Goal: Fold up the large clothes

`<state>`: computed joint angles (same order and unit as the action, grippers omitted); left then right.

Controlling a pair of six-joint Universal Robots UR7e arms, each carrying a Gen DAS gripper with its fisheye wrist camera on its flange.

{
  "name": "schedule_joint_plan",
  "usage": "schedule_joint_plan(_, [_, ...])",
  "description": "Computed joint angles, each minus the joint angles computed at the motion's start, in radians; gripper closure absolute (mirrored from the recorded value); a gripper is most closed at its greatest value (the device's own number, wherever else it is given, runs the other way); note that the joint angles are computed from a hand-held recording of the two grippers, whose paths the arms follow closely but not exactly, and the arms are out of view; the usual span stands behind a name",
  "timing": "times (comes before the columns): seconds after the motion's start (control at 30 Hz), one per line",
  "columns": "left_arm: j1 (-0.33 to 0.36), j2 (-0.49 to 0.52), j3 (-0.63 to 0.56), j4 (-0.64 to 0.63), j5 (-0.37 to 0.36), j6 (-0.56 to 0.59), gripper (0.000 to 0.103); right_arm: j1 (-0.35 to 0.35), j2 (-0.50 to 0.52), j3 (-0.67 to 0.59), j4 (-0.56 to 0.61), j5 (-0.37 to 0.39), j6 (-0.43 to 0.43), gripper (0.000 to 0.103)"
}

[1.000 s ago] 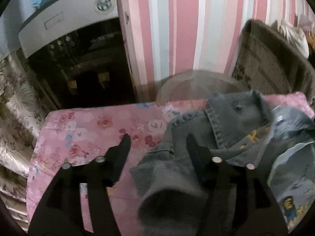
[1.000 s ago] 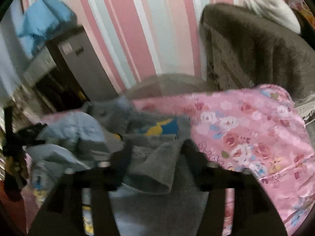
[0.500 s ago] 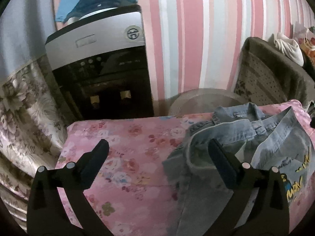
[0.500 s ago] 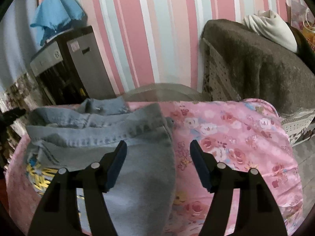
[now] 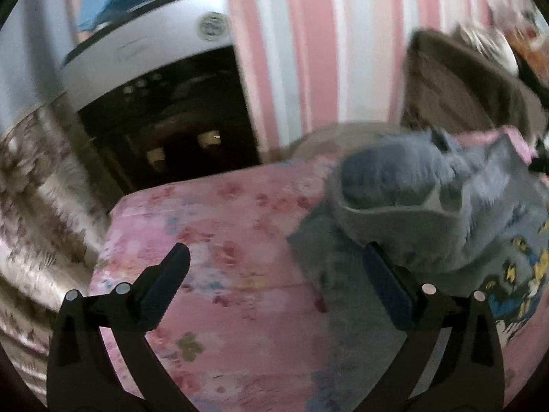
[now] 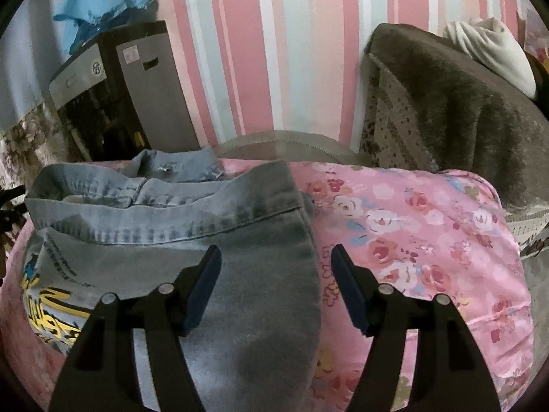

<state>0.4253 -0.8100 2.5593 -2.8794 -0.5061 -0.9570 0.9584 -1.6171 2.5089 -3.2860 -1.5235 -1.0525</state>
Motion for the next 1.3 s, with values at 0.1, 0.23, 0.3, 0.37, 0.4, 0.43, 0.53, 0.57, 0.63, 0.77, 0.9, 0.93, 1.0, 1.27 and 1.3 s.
schedule_joint_plan(0.1, [0.046,0.086,-0.067,-0.080,-0.007,0.135,0.003,0.018,0.036,-0.019,-0.006,-0.019,0.003,0.036])
schedule_joint_plan(0.23, [0.135,0.139,-0.154,-0.202,-0.023,0.312,0.003,0.058,0.110,-0.055,-0.040,-0.075,-0.027,0.036])
schedule_joint_plan(0.3, [0.190,0.134,-0.185,-0.248,-0.066,0.354,0.003,0.080,0.145,-0.068,-0.059,-0.103,-0.046,0.036])
schedule_joint_plan(0.37, [0.232,0.127,-0.208,-0.272,-0.119,0.392,0.013,0.098,0.175,-0.068,-0.104,-0.130,-0.084,0.037])
schedule_joint_plan(0.4, [0.248,0.129,-0.217,-0.285,-0.152,0.417,0.018,0.104,0.185,-0.067,-0.118,-0.140,-0.100,0.042])
schedule_joint_plan(0.43, [0.264,0.128,-0.226,-0.290,-0.189,0.440,0.029,0.107,0.193,-0.064,-0.130,-0.144,-0.117,0.056])
schedule_joint_plan(0.53, [0.268,0.153,-0.234,-0.328,-0.241,0.472,0.061,0.100,0.201,-0.033,-0.223,-0.114,-0.159,0.087])
schedule_joint_plan(0.57, [0.248,0.167,-0.236,-0.311,-0.211,0.458,0.064,0.089,0.186,-0.013,-0.244,-0.070,-0.170,0.089])
schedule_joint_plan(0.63, [0.220,0.187,-0.235,-0.310,-0.181,0.452,0.076,0.062,0.137,0.020,-0.263,0.032,-0.167,0.097])
schedule_joint_plan(0.77, [0.126,0.222,-0.179,-0.412,-0.039,0.383,0.089,-0.018,0.009,0.065,-0.261,0.275,-0.105,0.098])
schedule_joint_plan(0.9, [0.122,0.210,-0.144,-0.508,0.030,0.377,0.087,0.018,0.059,-0.006,-0.223,0.172,-0.056,0.098])
schedule_joint_plan(0.93, [0.156,0.206,-0.156,-0.524,0.016,0.407,0.086,0.032,0.086,-0.020,-0.229,0.133,-0.057,0.098])
schedule_joint_plan(1.0, [0.211,0.203,-0.195,-0.482,-0.016,0.438,0.085,0.076,0.186,-0.072,-0.245,-0.018,-0.058,0.098])
schedule_joint_plan(1.27, [0.243,0.184,-0.239,-0.227,0.032,0.337,0.055,0.112,0.260,-0.110,-0.279,-0.151,-0.067,0.085])
schedule_joint_plan(1.3, [0.228,0.167,-0.223,-0.213,0.033,0.316,0.054,0.105,0.226,-0.094,-0.259,-0.132,-0.070,0.076])
